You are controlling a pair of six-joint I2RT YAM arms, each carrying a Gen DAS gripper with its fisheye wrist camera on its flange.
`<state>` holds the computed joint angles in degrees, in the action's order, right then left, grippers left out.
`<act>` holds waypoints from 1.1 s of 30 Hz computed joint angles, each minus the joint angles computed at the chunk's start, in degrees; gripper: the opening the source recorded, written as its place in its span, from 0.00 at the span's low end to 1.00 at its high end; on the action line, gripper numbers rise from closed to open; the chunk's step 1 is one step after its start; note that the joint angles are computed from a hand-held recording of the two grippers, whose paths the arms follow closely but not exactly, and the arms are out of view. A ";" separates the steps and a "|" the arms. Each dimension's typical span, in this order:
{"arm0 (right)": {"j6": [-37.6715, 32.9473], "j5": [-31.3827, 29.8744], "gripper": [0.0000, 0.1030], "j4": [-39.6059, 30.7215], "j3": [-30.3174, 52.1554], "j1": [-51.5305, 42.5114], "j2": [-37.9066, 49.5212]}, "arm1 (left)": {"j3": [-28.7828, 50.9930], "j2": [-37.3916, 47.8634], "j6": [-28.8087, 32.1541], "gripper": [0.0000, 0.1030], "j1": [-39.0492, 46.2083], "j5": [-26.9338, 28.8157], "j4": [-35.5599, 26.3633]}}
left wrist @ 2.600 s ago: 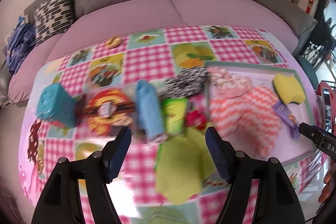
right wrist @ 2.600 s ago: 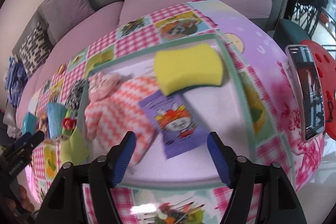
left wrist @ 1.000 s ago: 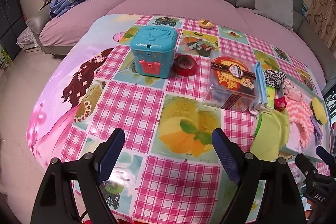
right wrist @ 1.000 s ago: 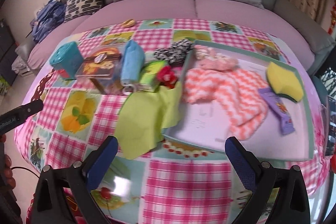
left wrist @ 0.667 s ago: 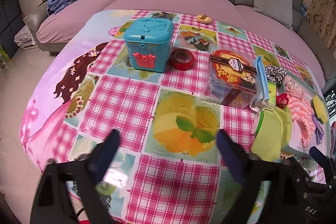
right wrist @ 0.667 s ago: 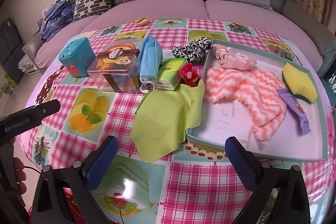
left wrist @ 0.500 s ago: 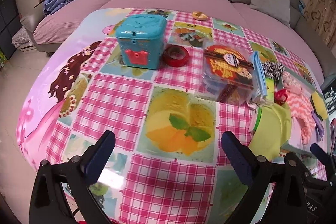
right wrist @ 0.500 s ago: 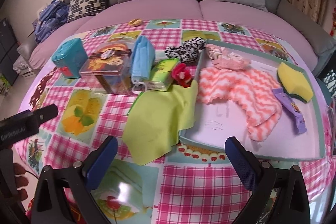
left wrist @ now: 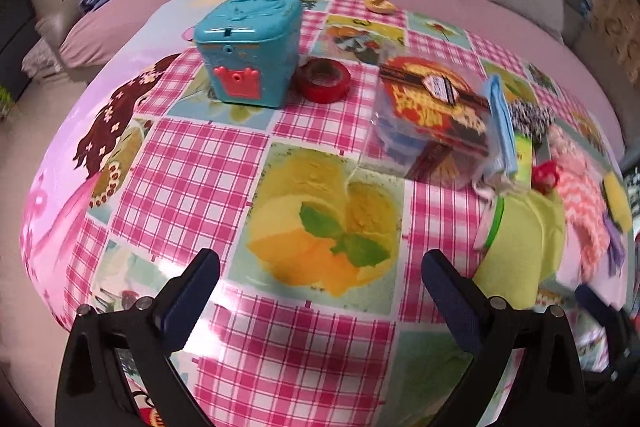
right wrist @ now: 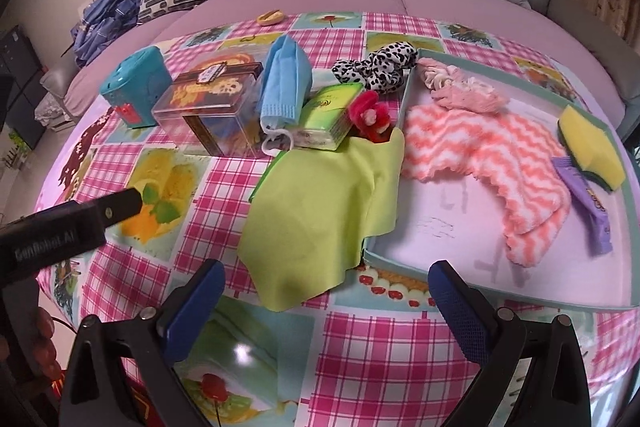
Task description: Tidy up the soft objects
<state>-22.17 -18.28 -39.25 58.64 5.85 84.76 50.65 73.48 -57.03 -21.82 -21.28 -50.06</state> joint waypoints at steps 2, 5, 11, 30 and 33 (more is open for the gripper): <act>0.20 -1.03 0.95 -0.05 0.30 -0.78 0.34 | -0.06 0.37 -1.07 0.98 -0.51 -0.64 0.33; 0.26 -1.94 0.91 0.13 0.71 -1.61 0.63 | -0.18 1.99 -1.25 0.98 -0.55 -0.69 0.80; 0.22 -2.19 0.74 1.26 1.11 -1.89 1.46 | -0.23 3.49 0.21 0.98 -0.51 -0.16 2.97; 1.97 -0.55 0.30 3.34 6.05 -2.13 7.13 | -3.31 2.12 3.12 0.98 2.74 5.25 8.94; 1.99 -0.03 0.15 3.51 6.68 -1.85 7.84 | -3.28 2.34 3.10 0.98 2.79 5.38 9.14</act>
<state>-20.18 -18.30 -35.74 65.32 4.00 92.60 47.37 75.82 -53.93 -19.03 -15.89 -40.92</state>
